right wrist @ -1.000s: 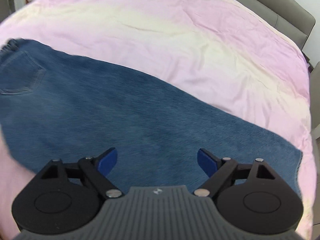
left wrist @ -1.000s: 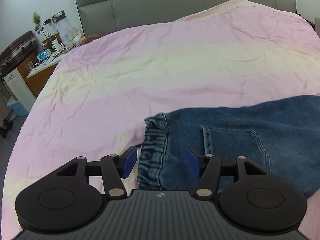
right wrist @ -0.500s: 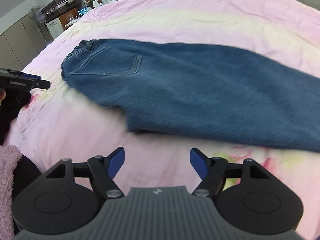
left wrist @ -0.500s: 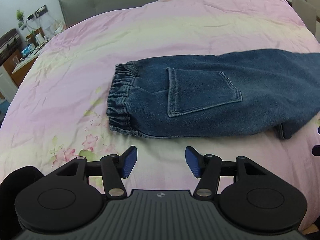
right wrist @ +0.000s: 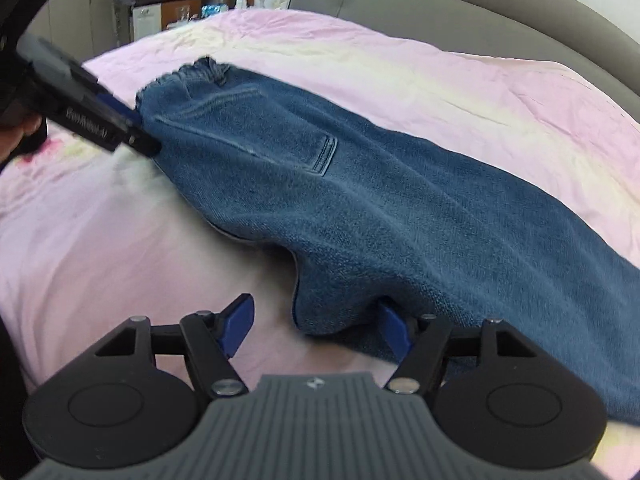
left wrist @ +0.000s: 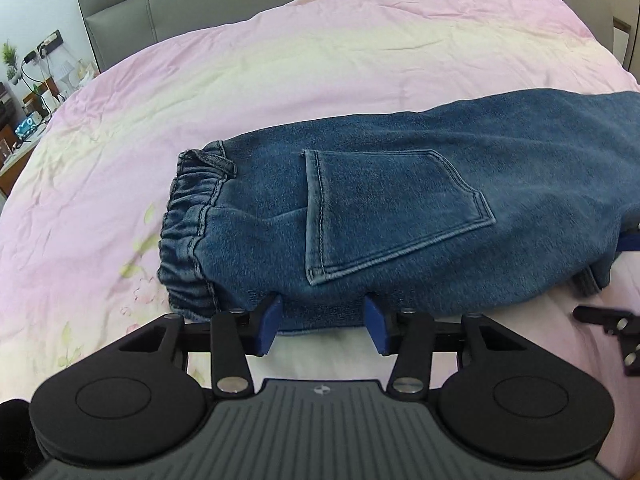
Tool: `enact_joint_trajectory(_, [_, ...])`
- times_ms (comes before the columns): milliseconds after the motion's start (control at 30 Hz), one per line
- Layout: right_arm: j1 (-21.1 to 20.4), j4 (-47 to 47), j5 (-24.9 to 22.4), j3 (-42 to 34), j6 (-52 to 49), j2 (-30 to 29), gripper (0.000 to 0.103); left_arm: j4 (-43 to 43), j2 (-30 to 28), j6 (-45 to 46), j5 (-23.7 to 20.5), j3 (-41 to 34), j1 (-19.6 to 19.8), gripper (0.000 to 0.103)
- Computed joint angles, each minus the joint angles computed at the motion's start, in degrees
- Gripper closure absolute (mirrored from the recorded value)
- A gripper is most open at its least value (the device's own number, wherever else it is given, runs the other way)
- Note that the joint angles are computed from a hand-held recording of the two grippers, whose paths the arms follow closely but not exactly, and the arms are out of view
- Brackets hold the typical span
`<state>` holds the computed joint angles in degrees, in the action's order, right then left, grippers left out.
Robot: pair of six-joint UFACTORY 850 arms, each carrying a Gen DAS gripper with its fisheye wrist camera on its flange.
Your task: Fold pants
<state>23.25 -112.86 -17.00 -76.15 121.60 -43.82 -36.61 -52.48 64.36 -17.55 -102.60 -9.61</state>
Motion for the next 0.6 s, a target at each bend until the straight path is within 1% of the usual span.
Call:
enact_joint_trajectory(33, [0.13, 3.28, -0.21, -1.02, -5.02, -0.99, 0.036, 0.49, -0.43, -0.61, -0.58, -0.70, 0.01, 0.048])
enact_joint_trajectory(100, [0.87, 4.97, -2.25, -1.30, -9.46, -1.87, 0.037, 0.89, -0.74, -0.60, -0.91, -1.16, -0.03, 0.049])
enact_joint_trajectory(167, [1.48, 7.24, -3.52, -0.45, -12.23, -1.30, 0.049, 0.11, -0.65, 0.73, -0.87, -0.93, 0.03, 0.049])
enact_joint_trajectory(200, [1.79, 10.35, -4.16, -0.17, -14.84, -0.96, 0.062, -0.78, -0.50, 1.76, -0.75, -0.64, 0.11, 0.050])
enact_joint_trajectory(233, [2.02, 13.65, -4.56, 0.38, -16.90, -0.43, 0.069, -1.34, -0.46, 2.31, -0.70, -0.52, 0.19, 0.051])
enact_joint_trajectory(267, [2.15, 15.08, -4.60, 1.57, -16.57, 0.49, 0.069, -1.60, -0.50, 2.43, -0.72, -0.55, 0.23, 0.052])
enact_joint_trajectory(333, [2.19, 13.55, -4.78, 2.25, -13.55, 0.87, 0.069, -1.69, -0.51, 2.26, -0.62, -0.54, 0.21, 0.052])
enact_joint_trajectory(433, [1.56, 15.04, -3.36, 0.87, -12.23, 0.13, 0.065, -0.05, -0.33, -0.34, 0.11, -0.36, -0.06, 0.054])
enact_joint_trajectory(500, [1.60, 11.30, -2.59, 0.38, -6.79, -0.03, 0.063, -0.93, -0.10, -1.26, 0.94, 0.17, -0.08, 0.055])
enact_joint_trajectory(533, [1.81, 11.30, -2.57, -0.16, -6.53, -0.37, 0.058, -1.44, 0.01, -2.01, 1.40, 0.44, -0.12, 0.055])
enact_joint_trajectory(600, [2.19, 11.87, -3.87, -1.28, -6.03, -1.37, 0.058, -1.68, 0.35, -3.48, 2.64, 1.20, -0.35, 0.056])
